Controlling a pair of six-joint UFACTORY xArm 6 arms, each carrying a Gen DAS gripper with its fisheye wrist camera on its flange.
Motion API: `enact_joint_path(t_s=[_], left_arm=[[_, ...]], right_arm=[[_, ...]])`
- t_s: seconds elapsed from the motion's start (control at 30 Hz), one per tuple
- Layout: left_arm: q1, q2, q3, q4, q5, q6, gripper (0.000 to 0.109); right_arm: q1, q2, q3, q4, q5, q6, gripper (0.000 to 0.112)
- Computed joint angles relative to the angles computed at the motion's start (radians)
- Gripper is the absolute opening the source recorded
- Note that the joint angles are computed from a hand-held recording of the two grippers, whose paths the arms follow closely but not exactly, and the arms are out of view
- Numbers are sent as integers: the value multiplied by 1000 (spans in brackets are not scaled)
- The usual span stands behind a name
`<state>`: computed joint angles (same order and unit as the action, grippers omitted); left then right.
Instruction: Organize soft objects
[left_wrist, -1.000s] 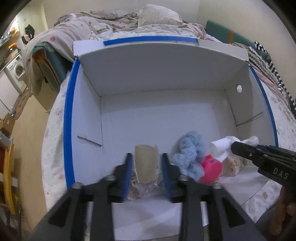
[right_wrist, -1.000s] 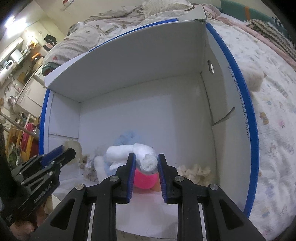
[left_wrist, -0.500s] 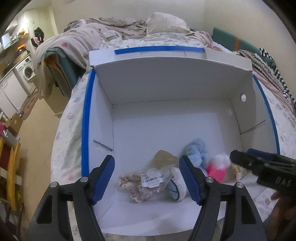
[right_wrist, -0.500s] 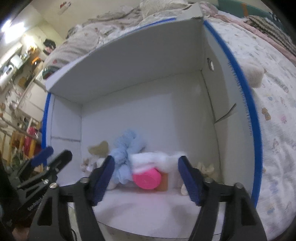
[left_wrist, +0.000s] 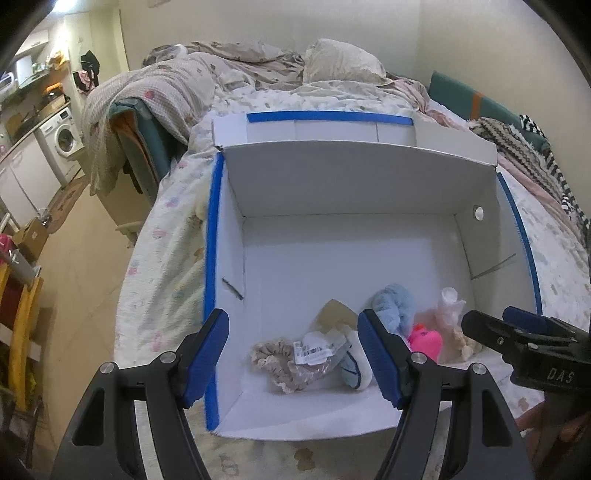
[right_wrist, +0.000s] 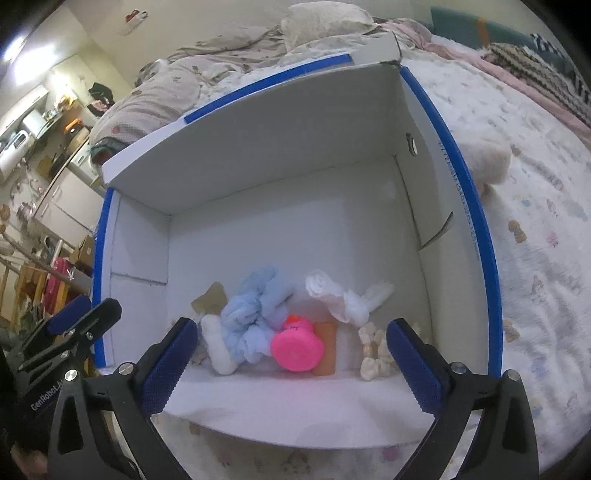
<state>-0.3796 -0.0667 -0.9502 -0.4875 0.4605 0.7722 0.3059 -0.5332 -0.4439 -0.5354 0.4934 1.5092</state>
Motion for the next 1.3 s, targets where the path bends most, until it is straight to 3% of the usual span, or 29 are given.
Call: enact_joint_path(t_s=[0.27,0.43,0.67,0.87,1.07,1.17,1.3], left_arm=[[35,-59,29,-13,24,31,70],[68,-97,72,4,59,28,70],[130,-160,119,-43,154,79,71],[169,-239,181,-124,138,151,83],[177,-334,248,-360,59,358,101],[164,-361,270,-421,14,423,103],[166,-370,276,-465,11,466,103]], right_arm=[[87,-54,-21,-70,161,80,103],[118,-57,-9,-12,182,75,103],[211,-95,-12,-73,273,173,103],[312,-154,-2,-142,345,303,103],[461,-150,-70,-273,554,424,103],[526,-122,-116,-337,662,446,103],[552,-74,-161,-378,724,421,103]])
